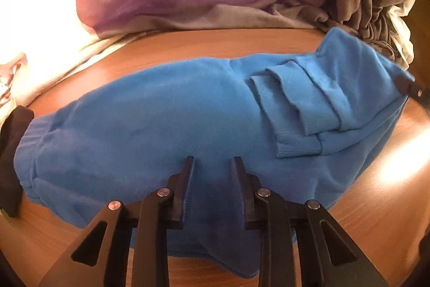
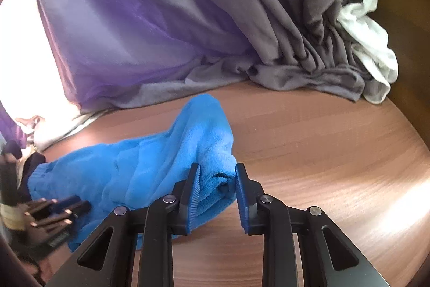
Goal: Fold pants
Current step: 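Grasp the folded cuff end with the right tool and lift it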
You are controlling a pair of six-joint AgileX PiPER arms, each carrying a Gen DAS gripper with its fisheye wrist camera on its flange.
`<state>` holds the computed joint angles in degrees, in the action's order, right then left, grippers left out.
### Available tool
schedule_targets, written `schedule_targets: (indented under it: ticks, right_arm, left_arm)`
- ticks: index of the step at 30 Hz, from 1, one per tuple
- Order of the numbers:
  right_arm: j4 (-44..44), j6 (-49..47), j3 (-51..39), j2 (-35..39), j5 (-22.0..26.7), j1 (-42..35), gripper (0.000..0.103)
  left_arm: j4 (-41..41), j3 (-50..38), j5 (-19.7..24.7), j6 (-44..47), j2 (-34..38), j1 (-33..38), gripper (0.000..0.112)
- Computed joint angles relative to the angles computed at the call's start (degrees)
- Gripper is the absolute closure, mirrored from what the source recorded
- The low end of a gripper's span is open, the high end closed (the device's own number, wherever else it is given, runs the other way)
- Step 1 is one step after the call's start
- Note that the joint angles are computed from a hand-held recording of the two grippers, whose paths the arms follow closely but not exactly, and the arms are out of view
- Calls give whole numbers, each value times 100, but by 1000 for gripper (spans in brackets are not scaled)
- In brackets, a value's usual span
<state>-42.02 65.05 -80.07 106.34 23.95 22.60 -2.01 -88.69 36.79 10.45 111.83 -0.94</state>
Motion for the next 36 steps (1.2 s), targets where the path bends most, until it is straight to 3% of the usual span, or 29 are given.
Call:
schedule_targets:
  ticks: [8,13,15,19,21,30,33,36]
  right_arm:
    - [-380,-101,-287,-124,139,202,78]
    - [-720,-228,-652,-64,343,507,78]
    - [-809,-355,-885,-8,508,674,78]
    - [-988,-495,-1349,143,858,988,79]
    - [-1189,-475,-1573,242,1040,1198,79]
    - [-1371,-1292,-3025,1028,1759,2064,80]
    - [-1228,-1840,-3781,1480,1990,2340,80]
    - [-956,-2352,-4560,1946,2212,2527,80]
  left_arm:
    - [108,162,-156,-302,-63,-51,85]
    - [-970,-434,673,225,60,337,85]
    - [-1065,-511,711,239,-104,467,85]
    - [-1446,-1057,1432,572,-256,945,84]
    - [-1433,-1159,1505,718,-307,1131,81]
    - [-678,-1019,1133,899,-198,1881,81]
    - [-1010,-889,978,1425,-53,2119,81]
    - [-1179,-1112,1177,1578,281,2206,81]
